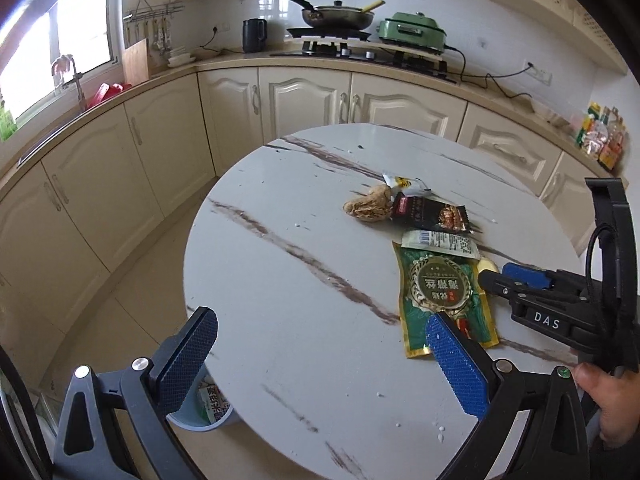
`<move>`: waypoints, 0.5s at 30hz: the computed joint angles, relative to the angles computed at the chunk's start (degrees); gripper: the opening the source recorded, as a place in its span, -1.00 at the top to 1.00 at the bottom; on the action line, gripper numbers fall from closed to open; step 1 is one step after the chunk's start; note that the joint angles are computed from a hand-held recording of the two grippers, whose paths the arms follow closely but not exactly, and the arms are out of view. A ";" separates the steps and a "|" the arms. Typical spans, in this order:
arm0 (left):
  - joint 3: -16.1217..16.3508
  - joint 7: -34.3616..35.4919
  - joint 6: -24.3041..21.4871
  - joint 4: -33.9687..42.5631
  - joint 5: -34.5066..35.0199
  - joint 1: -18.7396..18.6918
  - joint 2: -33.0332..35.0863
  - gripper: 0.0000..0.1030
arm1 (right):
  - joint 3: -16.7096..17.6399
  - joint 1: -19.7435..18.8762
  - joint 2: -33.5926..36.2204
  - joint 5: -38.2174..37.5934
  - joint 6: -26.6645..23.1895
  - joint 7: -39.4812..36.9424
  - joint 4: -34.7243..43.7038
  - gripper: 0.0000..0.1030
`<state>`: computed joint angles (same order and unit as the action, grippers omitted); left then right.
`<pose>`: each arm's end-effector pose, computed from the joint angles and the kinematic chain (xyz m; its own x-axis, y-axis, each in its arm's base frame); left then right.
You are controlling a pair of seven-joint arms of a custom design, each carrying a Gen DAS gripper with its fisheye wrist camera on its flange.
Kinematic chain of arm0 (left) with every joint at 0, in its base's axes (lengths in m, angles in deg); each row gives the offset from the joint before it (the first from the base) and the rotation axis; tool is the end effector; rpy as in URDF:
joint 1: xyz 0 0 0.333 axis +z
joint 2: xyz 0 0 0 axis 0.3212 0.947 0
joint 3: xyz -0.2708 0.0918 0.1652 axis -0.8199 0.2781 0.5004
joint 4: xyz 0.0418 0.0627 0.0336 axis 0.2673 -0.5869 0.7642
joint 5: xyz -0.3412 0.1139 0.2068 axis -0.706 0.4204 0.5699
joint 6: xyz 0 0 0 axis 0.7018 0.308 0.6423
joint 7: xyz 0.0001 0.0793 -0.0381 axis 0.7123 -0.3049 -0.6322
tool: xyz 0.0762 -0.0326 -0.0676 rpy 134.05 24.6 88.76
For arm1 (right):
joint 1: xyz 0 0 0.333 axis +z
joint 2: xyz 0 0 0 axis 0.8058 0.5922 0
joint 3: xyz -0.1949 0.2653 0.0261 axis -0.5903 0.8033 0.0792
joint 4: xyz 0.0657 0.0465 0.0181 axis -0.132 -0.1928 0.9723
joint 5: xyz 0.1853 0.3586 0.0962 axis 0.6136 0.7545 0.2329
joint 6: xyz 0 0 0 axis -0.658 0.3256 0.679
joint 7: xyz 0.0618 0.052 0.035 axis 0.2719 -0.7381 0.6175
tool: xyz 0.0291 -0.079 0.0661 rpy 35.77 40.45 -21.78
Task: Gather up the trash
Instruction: 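Grasp the ginger root with the left tool while the right tool grasps a small ginger piece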
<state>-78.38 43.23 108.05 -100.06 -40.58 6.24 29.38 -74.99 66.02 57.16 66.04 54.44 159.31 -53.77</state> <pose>0.3661 -0.2323 0.7632 0.2091 -0.9773 0.0335 -0.7065 -0.1747 -0.6858 0.4432 0.1275 0.6237 0.4231 -0.8919 -0.1600 -0.7965 -0.2819 -0.5350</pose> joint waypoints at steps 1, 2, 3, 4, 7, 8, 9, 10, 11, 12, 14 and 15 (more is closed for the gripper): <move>0.08 0.23 1.03 -0.56 0.10 -0.15 0.15 -0.99 | -0.09 -0.04 -0.03 -0.51 0.08 -0.76 -0.10 0.24; 0.77 1.37 2.50 0.00 0.11 -0.17 1.36 -0.99 | -0.08 -0.10 0.23 -1.00 -0.05 -1.29 0.20 0.34; 1.16 2.21 3.90 0.10 0.08 -0.19 2.27 -0.99 | -0.01 -0.29 0.34 -1.78 -0.17 -1.81 0.38 0.41; 1.23 2.72 4.69 0.45 0.38 0.08 3.31 -0.99 | 0.08 -0.63 0.51 -2.64 0.01 -2.21 0.50 0.59; 1.90 5.15 7.68 1.22 1.33 0.82 6.85 -0.99 | -0.78 -1.21 1.33 -3.08 0.37 -3.47 1.09 0.63; 1.94 5.85 8.08 1.73 1.50 1.00 8.27 -0.99 | -0.62 -1.80 1.58 -3.70 0.93 -3.17 1.20 0.63; 2.19 6.72 8.49 2.15 1.37 1.06 9.51 -0.99 | -0.73 -2.09 1.99 -3.92 1.23 -3.28 1.48 0.63; 2.17 7.07 9.22 2.54 1.61 1.23 10.78 -0.99 | -1.26 -2.00 2.48 -3.26 1.02 -3.73 1.90 0.63; 1.73 6.72 9.67 2.87 2.16 1.36 12.04 -0.99 | -1.51 -2.08 2.79 -2.80 1.27 -3.87 2.13 0.63; 2.39 8.04 10.49 3.84 1.55 1.31 13.75 -0.98 | -1.41 -2.33 3.13 -2.99 1.58 -3.88 2.39 0.63; 2.57 8.25 11.23 5.82 1.31 1.51 16.88 -0.98 | -1.73 -2.33 4.13 -2.27 1.89 -4.30 3.22 0.63; 2.80 8.51 11.38 6.94 1.35 1.69 18.48 -0.96 | -1.58 -2.53 4.63 -2.47 2.12 -4.18 3.69 0.63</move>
<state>-75.58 51.74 119.43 -93.12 -39.24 7.94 47.86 -76.56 63.49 61.79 63.57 56.56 155.12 -50.08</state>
